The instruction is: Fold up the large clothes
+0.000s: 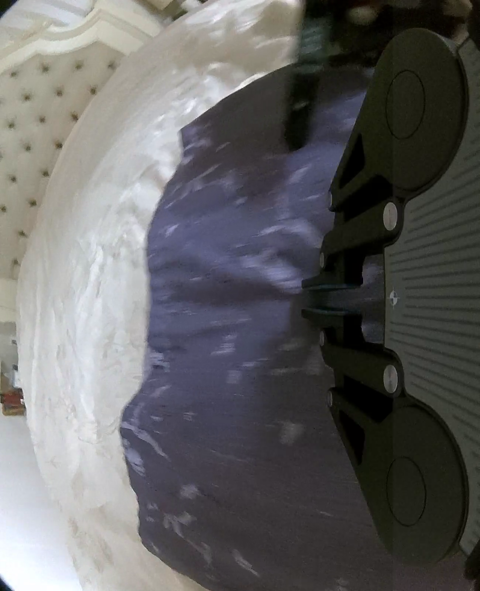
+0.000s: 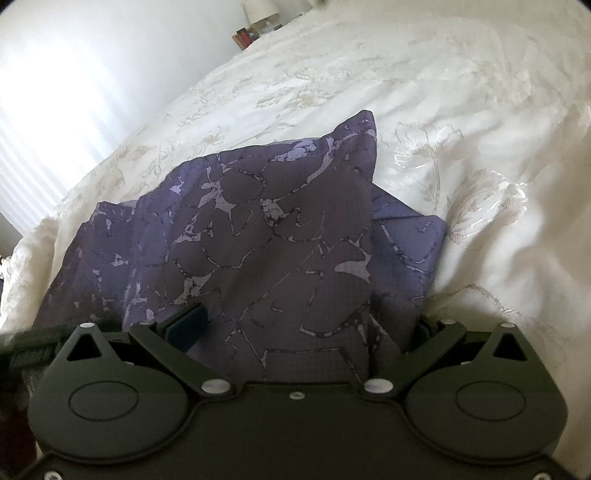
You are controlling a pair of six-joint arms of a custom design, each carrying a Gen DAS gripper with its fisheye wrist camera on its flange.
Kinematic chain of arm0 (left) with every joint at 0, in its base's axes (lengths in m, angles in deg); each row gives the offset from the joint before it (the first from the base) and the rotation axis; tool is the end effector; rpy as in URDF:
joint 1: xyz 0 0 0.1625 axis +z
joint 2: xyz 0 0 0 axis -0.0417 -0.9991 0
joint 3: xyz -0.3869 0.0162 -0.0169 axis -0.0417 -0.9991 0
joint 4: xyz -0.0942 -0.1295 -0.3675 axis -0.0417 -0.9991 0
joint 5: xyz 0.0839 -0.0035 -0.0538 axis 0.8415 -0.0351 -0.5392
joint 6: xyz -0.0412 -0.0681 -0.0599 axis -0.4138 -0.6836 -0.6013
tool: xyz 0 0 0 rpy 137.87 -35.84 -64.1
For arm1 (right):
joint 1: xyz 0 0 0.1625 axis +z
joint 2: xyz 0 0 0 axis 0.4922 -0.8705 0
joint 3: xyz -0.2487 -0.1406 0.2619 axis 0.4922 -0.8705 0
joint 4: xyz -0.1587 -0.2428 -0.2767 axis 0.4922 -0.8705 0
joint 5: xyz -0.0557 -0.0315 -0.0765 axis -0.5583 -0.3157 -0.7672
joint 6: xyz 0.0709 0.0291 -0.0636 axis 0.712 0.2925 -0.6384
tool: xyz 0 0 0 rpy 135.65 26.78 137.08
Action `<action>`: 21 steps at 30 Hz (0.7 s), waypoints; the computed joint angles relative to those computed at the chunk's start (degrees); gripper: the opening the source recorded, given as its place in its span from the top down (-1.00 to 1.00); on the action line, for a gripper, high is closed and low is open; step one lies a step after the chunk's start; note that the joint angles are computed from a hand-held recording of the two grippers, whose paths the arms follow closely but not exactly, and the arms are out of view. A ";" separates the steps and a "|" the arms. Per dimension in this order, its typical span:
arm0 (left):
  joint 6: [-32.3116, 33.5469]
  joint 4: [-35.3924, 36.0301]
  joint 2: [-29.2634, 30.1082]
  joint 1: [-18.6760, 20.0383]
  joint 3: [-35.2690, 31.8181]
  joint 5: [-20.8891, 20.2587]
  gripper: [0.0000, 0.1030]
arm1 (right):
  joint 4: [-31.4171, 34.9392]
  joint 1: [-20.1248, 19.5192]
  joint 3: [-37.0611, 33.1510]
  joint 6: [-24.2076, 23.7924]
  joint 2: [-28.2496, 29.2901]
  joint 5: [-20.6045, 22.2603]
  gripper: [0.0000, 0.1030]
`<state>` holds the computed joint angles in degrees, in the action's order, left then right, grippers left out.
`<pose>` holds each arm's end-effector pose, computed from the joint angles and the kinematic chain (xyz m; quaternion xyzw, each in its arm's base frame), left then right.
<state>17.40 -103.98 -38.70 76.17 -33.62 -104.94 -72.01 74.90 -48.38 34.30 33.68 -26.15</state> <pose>-0.0520 -0.8374 0.3376 0.2034 0.9139 -0.2393 0.2571 0.3032 -0.7874 0.0044 0.0362 -0.9350 0.3311 0.1214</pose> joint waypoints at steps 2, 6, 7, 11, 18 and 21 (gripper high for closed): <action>-0.17 3.00 4.75 0.09 -7.95 0.37 0.82 | 0.06 -0.11 0.26 0.50 -0.25 0.44 -1.00; 3.19 4.33 11.29 -0.14 -17.29 2.88 0.87 | -0.04 -0.51 1.36 1.96 -1.14 2.01 -1.00; 3.58 3.96 11.61 -0.19 -17.39 3.32 0.88 | -0.18 -0.73 2.11 2.80 -1.70 2.93 -1.00; 6.75 -1.66 8.79 -0.44 -10.76 4.02 0.89 | -0.61 -2.32 7.22 8.00 -5.48 9.88 -1.00; 5.94 -3.97 3.16 -0.82 -3.48 2.20 0.88 | 0.90 -3.21 12.31 13.19 -9.55 16.25 0.28; 7.53 -9.46 -5.17 -1.19 9.39 0.92 0.88 | 0.87 -2.44 12.71 13.33 -10.37 15.22 0.36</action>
<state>24.93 -113.43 -43.87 74.97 -24.23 -104.03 -71.13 72.45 -35.67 47.63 23.32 -10.93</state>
